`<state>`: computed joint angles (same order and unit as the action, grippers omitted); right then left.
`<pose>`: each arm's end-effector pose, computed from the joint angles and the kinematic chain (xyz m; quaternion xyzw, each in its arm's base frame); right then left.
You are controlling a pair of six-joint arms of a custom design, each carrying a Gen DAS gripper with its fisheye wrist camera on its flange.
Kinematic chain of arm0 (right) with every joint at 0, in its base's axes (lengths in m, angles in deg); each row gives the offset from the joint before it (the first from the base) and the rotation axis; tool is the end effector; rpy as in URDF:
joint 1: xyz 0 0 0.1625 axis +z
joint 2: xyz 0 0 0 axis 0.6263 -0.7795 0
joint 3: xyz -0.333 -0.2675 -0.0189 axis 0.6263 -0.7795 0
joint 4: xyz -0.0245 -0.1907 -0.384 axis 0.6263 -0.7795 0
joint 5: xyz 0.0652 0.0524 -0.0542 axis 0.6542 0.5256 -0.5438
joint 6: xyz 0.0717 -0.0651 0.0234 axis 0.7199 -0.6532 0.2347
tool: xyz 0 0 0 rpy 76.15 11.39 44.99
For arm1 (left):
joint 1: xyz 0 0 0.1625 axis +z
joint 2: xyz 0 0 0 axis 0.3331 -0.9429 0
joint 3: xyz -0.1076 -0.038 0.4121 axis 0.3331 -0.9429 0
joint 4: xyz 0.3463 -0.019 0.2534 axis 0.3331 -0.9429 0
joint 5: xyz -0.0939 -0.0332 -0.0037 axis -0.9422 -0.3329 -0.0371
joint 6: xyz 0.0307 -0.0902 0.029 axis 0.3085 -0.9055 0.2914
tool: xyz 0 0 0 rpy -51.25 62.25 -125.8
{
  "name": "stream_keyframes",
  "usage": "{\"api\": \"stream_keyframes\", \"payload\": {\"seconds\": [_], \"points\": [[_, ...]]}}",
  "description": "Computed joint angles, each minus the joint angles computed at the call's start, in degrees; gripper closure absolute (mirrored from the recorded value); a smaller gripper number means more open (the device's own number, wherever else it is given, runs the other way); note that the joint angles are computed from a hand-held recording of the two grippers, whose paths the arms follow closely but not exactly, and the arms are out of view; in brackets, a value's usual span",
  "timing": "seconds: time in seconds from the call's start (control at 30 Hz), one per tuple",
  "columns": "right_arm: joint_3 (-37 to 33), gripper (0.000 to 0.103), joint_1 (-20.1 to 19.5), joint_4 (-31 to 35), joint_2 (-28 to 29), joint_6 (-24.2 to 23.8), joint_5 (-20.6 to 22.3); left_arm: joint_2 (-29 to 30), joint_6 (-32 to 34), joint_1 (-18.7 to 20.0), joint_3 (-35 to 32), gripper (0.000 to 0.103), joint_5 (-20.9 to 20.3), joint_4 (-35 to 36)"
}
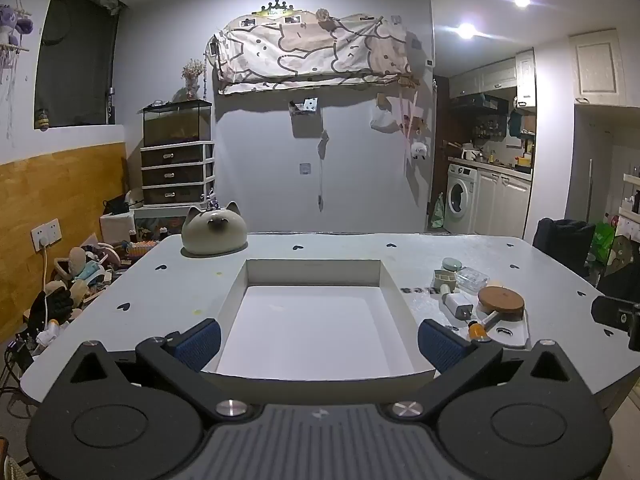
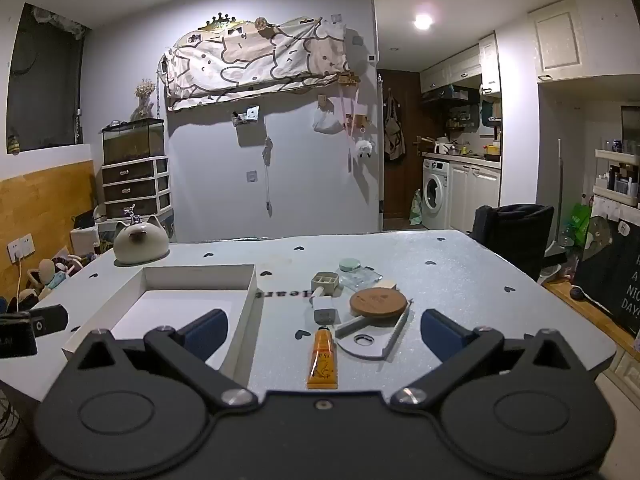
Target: Organize rigid objects
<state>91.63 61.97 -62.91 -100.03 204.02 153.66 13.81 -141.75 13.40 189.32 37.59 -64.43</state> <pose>0.1012 -0.2121 0.1468 -0.0252 -0.6450 0.6231 0.4416 -0.2139 -0.3656 0.0508 0.4371 0.7904 -0.4028 0.1484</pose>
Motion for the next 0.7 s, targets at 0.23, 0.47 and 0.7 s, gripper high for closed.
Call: {"api": "stream_keyframes", "payload": {"seconds": [0.23, 0.47, 0.7], "points": [[-0.13, 0.000, 0.09, 0.28, 0.00, -0.02, 0.27, 0.05, -0.11, -0.01, -0.09, 0.000, -0.05, 0.25], [-0.22, 0.000, 0.11, 0.50, -0.01, 0.06, 0.42, 0.06, -0.17, -0.01, -0.12, 0.000, -0.04, 0.35], [-0.27, 0.000, 0.12, 0.65, -0.03, 0.10, 0.50, 0.06, -0.27, -0.01, -0.14, 0.000, -0.01, 0.41]]}}
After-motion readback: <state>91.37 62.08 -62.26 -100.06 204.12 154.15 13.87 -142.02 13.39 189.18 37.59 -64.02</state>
